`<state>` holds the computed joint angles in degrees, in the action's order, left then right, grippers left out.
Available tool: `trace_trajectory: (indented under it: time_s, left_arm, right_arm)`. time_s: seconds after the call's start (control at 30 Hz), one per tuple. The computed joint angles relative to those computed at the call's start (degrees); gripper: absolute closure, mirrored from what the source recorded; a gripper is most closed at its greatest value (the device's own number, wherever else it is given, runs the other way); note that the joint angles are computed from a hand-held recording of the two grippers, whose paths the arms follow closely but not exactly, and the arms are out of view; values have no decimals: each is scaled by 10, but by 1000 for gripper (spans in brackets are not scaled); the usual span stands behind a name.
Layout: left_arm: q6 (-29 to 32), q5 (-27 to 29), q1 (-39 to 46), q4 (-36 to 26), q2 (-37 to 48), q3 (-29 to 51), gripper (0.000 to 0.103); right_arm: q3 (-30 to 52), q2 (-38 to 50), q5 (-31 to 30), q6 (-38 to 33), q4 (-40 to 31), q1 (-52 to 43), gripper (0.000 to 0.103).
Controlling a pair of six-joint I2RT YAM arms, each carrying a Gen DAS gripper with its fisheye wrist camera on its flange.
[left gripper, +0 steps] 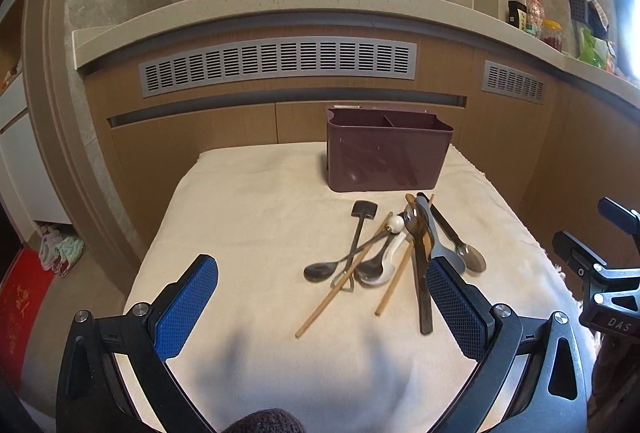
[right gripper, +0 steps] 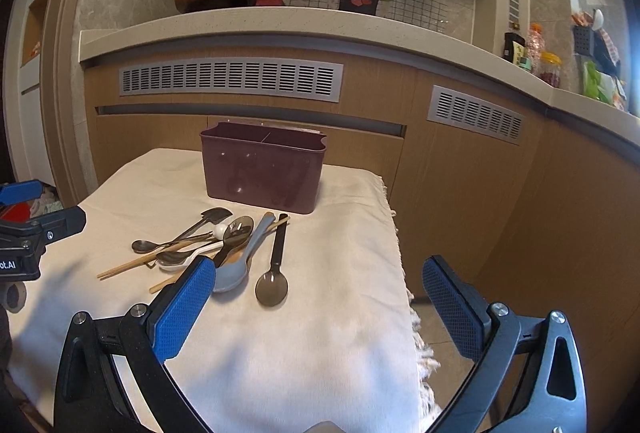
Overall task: Organize utensils
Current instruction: 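Reach the right tool into the utensil pile and grasp the translucent grey spoon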
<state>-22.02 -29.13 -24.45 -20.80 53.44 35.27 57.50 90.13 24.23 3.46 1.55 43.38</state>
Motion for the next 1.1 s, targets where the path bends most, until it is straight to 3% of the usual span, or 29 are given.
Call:
trace_trajectory:
  time_s: [0.17,0.33,0.6,0.67,0.73,0.83,0.97,1.07,1.1]
  left_arm:
    - [46,76,99,58,43,11,0]
    - [75,126,186,114,97,16,0]
    - [119,182,279,150,148,18,0]
    - [125,200,300,158,148,12,0]
    - [124,228,325,164,148,8,0]
    - [127,256,348,165,150,2,0]
    - [129,277,364,162,142,-7,0]
    - [128,295,378,164,138,-13,0]
    - [127,302,382,164,138,-13,0]
  right_arm:
    - [78,83,-26,-20,-23,-9,0]
    - [187,177,-71,-6,-95,-16,0]
    - [373,314,-70,4,-203,1,3]
    - [422,345,-70,12,-236,5,13]
    - [477,380,-73,22,-277,7,33]
    - [567,434,-80,42,-352,8,48]
    - [619,466,-77,56,-402,9,54]
    - [621,469,-78,54,-401,7,54]
    - [622,469,-79,53,-401,7,60]
